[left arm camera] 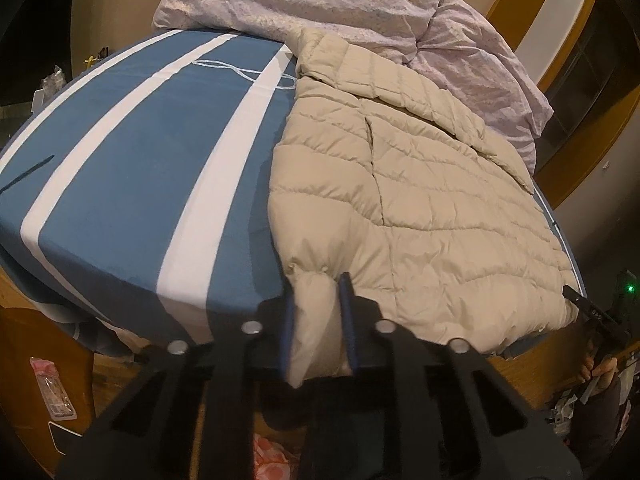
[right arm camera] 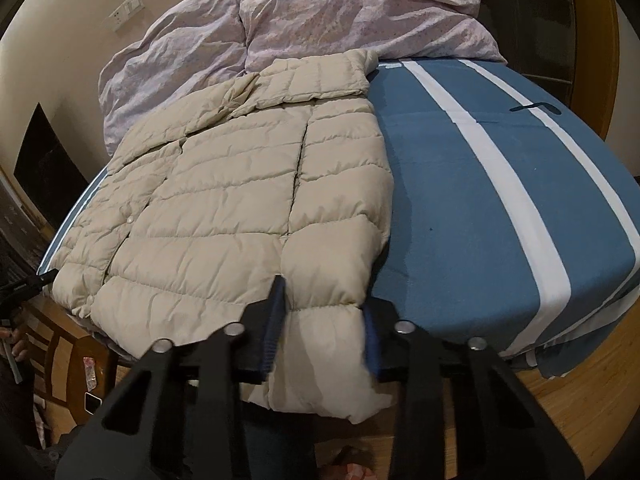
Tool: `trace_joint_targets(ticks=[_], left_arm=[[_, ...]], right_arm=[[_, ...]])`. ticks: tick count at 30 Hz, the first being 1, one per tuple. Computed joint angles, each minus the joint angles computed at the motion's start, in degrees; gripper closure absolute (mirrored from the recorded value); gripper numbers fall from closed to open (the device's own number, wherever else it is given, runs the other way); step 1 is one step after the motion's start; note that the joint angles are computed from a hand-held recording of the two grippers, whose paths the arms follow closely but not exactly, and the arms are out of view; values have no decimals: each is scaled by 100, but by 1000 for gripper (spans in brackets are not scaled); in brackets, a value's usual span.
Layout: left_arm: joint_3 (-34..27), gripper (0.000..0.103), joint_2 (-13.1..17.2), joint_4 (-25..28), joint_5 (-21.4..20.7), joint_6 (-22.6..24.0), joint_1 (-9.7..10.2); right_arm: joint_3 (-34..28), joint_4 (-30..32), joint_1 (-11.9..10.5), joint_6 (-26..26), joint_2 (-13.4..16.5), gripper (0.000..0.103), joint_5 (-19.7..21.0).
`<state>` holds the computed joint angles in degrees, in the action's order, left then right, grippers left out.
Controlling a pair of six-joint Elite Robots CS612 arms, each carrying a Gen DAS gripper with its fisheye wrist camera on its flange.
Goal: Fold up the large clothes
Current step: 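Lift the hem with both tools and fold it up toward the collar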
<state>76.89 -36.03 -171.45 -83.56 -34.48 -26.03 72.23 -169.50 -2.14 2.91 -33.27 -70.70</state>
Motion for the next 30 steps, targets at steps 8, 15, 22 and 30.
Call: trace_joint_targets(ticks=[8,15,22,30], left_arm=[[51,98,-68,-100,363,176,-84],[18,99,-156,-281,783,309,-124],[-326,99,-91,-243,1044,315,-90],[-1026,99,121,-15,1146,343,-7]], right_arm=[[27,-342,-16,196,-21,92,48],[-137,-616,4,328,-21,94,-110],[-612,-668,41,446,105,94,-240],[-1393,-366,96,492,380,94,-413]])
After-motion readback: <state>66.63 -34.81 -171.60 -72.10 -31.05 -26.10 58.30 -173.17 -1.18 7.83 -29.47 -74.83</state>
